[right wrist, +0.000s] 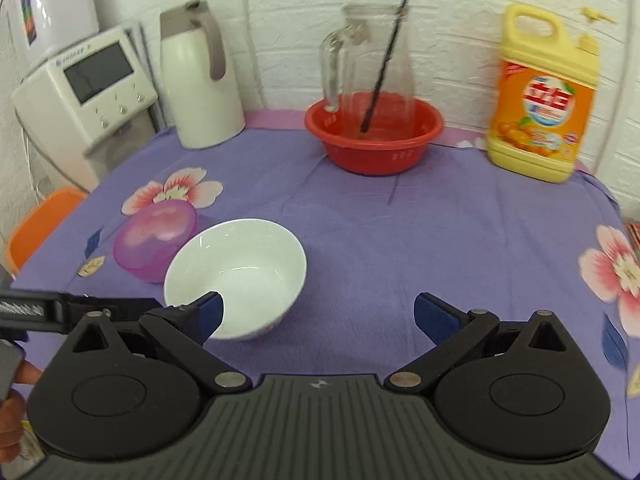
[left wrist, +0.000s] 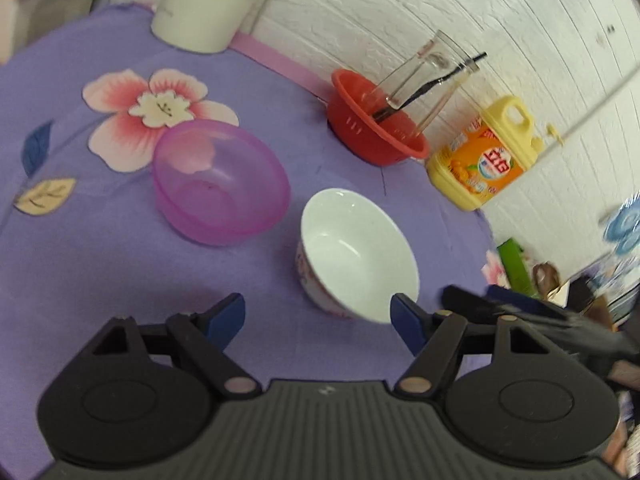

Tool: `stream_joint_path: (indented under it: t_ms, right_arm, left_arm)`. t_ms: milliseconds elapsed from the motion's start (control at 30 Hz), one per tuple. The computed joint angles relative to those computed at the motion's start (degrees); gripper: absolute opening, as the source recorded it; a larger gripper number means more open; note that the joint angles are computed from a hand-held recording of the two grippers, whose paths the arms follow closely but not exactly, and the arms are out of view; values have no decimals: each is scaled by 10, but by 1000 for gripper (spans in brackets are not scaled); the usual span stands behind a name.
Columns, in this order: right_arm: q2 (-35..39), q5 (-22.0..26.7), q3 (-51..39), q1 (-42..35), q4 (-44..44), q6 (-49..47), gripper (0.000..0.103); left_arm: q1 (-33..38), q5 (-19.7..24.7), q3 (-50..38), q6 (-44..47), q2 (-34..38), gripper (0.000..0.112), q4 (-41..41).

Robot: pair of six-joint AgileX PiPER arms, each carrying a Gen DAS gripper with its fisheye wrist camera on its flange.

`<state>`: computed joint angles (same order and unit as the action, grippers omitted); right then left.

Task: Organize plates and bowls
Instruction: 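Move the right tool to the white printed bowl rim and grasp it, then carry the white bowl with the right tool into the steel bowl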

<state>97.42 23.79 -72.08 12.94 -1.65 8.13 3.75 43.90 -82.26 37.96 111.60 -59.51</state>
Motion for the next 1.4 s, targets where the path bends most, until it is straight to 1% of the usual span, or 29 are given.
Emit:
stream_joint_path:
  t_ms: [67, 133, 300, 367, 400, 433, 467, 533, 600, 667, 767, 800, 867, 900, 933, 1000, 1033, 1067, 1100, 1133, 1167, 1200, 1267, 1300, 1400]
  right_arm:
    - [36, 13, -32, -8, 46, -67, 103]
    - [65, 17, -55, -25, 112, -147, 103]
    - [119, 30, -89, -67, 299, -321, 103]
    - [126, 21, -84, -74, 367, -384, 103]
    - [130, 21, -85, -74, 378, -393, 103]
    - [136, 36, -95, -74, 367, -385, 103]
    - [135, 36, -95, -72, 361, -384, 103]
    - [128, 22, -87, -67, 356, -376, 103]
    - [125, 9, -84, -60, 322, -349, 103]
    - [129, -1, -86, -53, 290, -323, 103]
    - [134, -14, -82, -46, 303, -333, 103]
    - [138, -21, -81, -41, 301, -336, 103]
    - [143, -38, -77, -30, 274, -320, 103]
    - [147, -43, -76, -26, 265, -314, 103]
    - [149, -47, -75, -25, 272, -321, 103]
    - [148, -61, -66, -25, 309, -367, 102]
    - [147, -56, -65, -29, 344, -403, 91]
    - [147, -49, -66, -30, 360, -418, 88]
    - [146, -45, -66, -29, 365, -427, 87]
    - [146, -39, -68, -28, 369, -432, 86]
    - [145, -31, -70, -26, 372, -431, 84]
    - [142, -23, -72, -21, 358, -413, 88]
    - [127, -40, -60, -1, 279, -355, 88]
    - [119, -43, -53, 3, 259, -335, 89]
    - [91, -35, -29, 3, 279, -341, 89]
  left_arm:
    - [0, 10, -21, -35, 17, 73, 5]
    - [-1, 11, -38, -65, 30, 73, 13]
    - [-15, -5, -73, -124, 53, 73, 38]
    - [-22, -8, -85, -130, 62, 73, 33]
    - [-26, -13, -89, -135, 65, 73, 34]
    - [-31, -20, -91, -139, 67, 73, 32]
    - [-36, -26, -94, -144, 70, 73, 31]
    - [-44, -30, -104, -163, 79, 73, 43]
    - [-53, -46, -103, -176, 79, 73, 53]
    - [-55, -51, -104, -175, 81, 73, 51]
    - [-61, -70, -104, -187, 81, 73, 64]
    - [-64, -77, -105, -194, 83, 71, 73]
    - [-72, -88, -115, -225, 88, 70, 106]
    - [-73, -86, -119, -224, 93, 62, 107]
    - [-73, -78, -127, -224, 99, 60, 108]
    - [-78, -84, -129, -216, 101, 52, 113]
    - [-77, -79, -133, -206, 105, 50, 102]
    - [-74, -70, -140, -200, 111, 45, 90]
    - [-72, -55, -151, -197, 119, 41, 83]
    - [-74, -50, -155, -192, 121, 41, 84]
    - [-78, -53, -153, -185, 117, 41, 92]
    - [-82, -56, -149, -186, 112, 40, 105]
    - [-79, -51, -132, -166, 101, 40, 92]
    - [-75, -46, -124, -155, 95, 40, 80]
    - [-70, -38, -89, -128, 62, 39, 67]
